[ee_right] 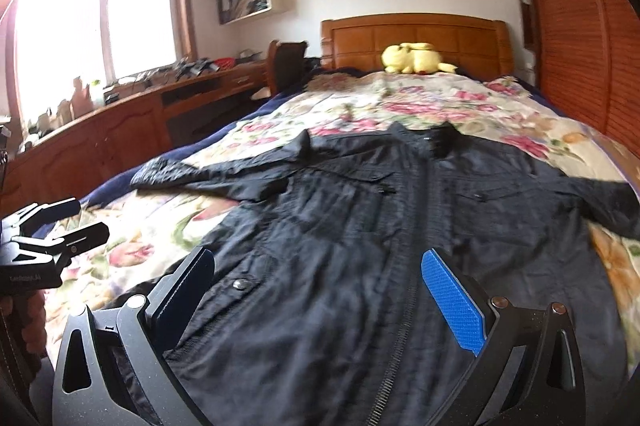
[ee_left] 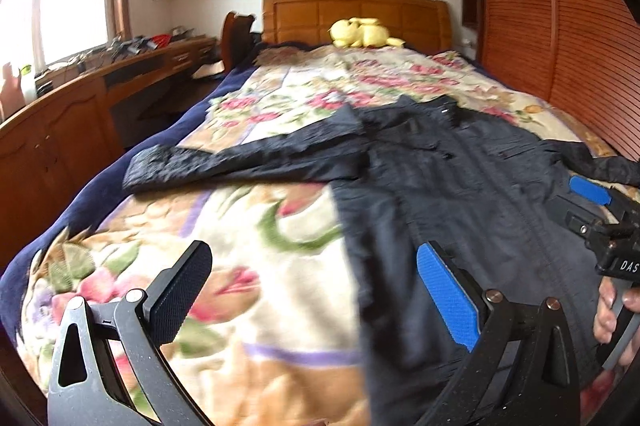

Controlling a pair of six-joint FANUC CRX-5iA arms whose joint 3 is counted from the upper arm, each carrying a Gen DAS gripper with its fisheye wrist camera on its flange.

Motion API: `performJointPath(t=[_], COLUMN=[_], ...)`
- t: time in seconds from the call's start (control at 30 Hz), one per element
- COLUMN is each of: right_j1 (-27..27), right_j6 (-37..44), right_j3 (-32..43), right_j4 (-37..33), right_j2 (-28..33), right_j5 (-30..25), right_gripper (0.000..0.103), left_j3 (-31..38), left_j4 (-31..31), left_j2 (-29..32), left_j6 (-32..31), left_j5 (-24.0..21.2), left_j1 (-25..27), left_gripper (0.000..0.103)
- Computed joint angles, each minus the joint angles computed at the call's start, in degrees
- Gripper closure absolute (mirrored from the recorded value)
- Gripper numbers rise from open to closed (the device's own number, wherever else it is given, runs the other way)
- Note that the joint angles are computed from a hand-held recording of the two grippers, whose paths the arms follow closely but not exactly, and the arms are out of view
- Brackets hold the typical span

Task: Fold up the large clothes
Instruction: 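Move the left gripper to the jacket sleeve cuff and close on it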

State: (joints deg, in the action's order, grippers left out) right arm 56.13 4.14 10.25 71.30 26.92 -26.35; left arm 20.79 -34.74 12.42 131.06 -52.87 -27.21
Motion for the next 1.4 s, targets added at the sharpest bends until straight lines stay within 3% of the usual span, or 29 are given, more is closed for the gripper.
performJointPath(t=[0.27,0.4,0.53,0.7,0.83,1.03,1.4], right_j1=[2.17,2.42,1.63,0.7,1.09,2.08,2.13], right_j6=[26.1,33.04,44.12,43.26,41.43,41.94,43.35], right_j3=[20.04,22.96,30.51,29.61,28.09,32.43,33.78], right_j4=[-21.21,-27.03,-40.69,-39.97,-36.86,-37.09,-38.81], right_j2=[10.96,13.25,16.09,15.62,15.33,18.12,18.61], right_j5=[-3.71,-4.9,-9.3,-7.91,-6.99,-9.26,-10.25], right_gripper=[0.0,0.0,0.0,0.0,0.0,0.0,0.0], left_j3=[-4.26,-5.87,-5.72,-4.03,-1.28,0.98,8.67], left_j4=[4.12,9.4,15.12,20.32,23.69,25.54,27.18], left_j2=[-2.31,-2.37,-1.02,1.35,4.43,7.89,14.99], left_j6=[-3.92,-8.16,-12.51,-16.79,-18.01,-16.6,-13.66], left_j5=[-0.11,1.25,1.94,3.13,2.67,4.59,2.61], left_j1=[6.58,11.11,15.94,20.76,23.79,27.69,32.15], left_gripper=[0.0,0.0,0.0,0.002,0.01,0.026,0.028])
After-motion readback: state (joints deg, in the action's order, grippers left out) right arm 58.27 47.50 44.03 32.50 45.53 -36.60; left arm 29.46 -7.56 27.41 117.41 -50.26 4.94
